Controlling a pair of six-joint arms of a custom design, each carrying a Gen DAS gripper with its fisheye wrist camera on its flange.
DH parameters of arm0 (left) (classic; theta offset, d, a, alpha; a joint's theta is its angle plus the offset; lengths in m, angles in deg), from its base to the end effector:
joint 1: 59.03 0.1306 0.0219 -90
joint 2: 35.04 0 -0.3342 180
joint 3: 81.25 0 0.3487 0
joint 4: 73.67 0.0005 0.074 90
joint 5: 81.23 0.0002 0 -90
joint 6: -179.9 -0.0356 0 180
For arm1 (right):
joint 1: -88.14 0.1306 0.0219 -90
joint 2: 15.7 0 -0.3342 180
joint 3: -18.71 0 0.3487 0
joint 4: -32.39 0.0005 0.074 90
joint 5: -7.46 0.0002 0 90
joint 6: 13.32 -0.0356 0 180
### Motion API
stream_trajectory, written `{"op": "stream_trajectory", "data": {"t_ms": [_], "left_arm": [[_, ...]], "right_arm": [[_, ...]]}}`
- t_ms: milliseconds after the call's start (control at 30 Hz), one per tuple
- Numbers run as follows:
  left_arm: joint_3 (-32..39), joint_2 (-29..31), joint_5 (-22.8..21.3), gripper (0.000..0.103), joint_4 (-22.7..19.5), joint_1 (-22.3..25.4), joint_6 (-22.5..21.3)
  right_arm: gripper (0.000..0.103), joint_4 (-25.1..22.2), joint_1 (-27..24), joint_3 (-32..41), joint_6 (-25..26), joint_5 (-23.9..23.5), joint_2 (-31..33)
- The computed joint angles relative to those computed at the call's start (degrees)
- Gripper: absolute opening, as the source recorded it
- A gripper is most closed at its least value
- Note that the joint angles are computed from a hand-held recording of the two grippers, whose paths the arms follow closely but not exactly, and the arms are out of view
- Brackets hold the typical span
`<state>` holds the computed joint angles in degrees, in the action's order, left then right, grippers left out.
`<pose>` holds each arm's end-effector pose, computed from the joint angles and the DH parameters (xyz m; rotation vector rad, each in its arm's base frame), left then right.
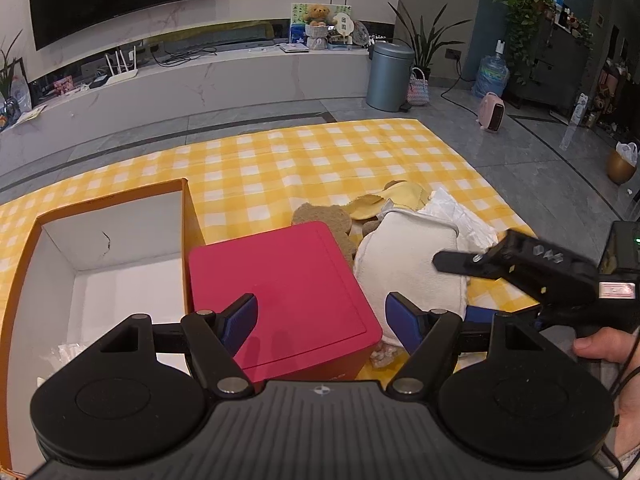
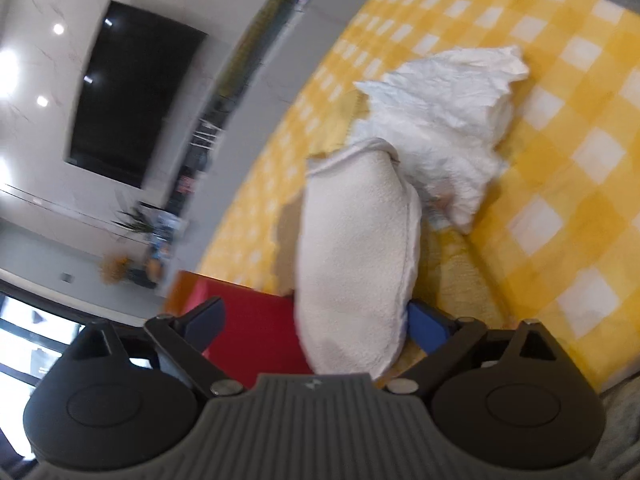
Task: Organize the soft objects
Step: 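Move both tools back to the pile of soft items, then grasp the white towel with the right tool while the left tool grasps the yellow snack packet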
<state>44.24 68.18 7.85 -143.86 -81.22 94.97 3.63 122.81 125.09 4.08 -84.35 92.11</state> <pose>0.4577 -0.1866 0.5066 0.3523 2.3909 -0.2002 0.4662 0.3232 0.3848 0.7336 2.1996 1.0956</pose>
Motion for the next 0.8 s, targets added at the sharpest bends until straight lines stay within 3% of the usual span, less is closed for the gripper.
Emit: {"op": "stream_trajectory", "data": {"t_ms": [67,133,200,267,333,400,500,533,567,700,800], "left_arm": [[-0.4,-0.3,0.5,0.086,0.3,0.2,0.1],[-1.1,-0.9,1.1,0.086,0.7,0.3,-0.1],[-1.9,-1.6,1.3,0.086,1.5,0.3,-0.4],[-2.3,-2.1,1.2,0.086,1.5,0.3,-0.1],[-2.7,-2.6,1.6,0.086,1.6,0.6,0.5],[-2.9,-3.0,2.0,0.086,1.3,0.7,1.1],[-3.0,-3.3,1.9,0.086,1.0,0.6,1.2],[-3.0,-3.4,1.5,0.086,1.0,0.5,1.3],[-2.8,-3.5,1.4,0.086,0.8,0.4,1.4],[-2.3,-3.8,3.7,0.086,0.1,0.5,1.6],[-1.6,-3.4,4.0,0.086,-0.2,0.0,1.3]], "right_arm": [[0.088,5.8,-0.1,-2.4,0.9,-0.8,-1.1],[0.088,8.3,0.1,-2.3,2.8,-1.7,-0.8],[0.086,8.5,0.3,-1.3,3.9,-2.0,0.0],[0.078,7.7,0.4,0.7,4.3,-2.0,1.6],[0.072,2.5,0.6,5.1,5.8,-0.9,4.2],[0.062,-2.0,1.1,8.8,7.4,0.9,6.5],[0.039,-5.1,1.2,11.5,8.2,1.3,8.5],[0.020,-6.6,1.4,12.4,9.4,1.6,8.9],[0.007,-7.5,1.5,12.8,10.9,1.8,8.8],[0.005,-2.2,2.2,7.5,14.5,5.5,3.8],[0.005,4.5,2.3,0.8,15.3,8.7,-2.0]]}}
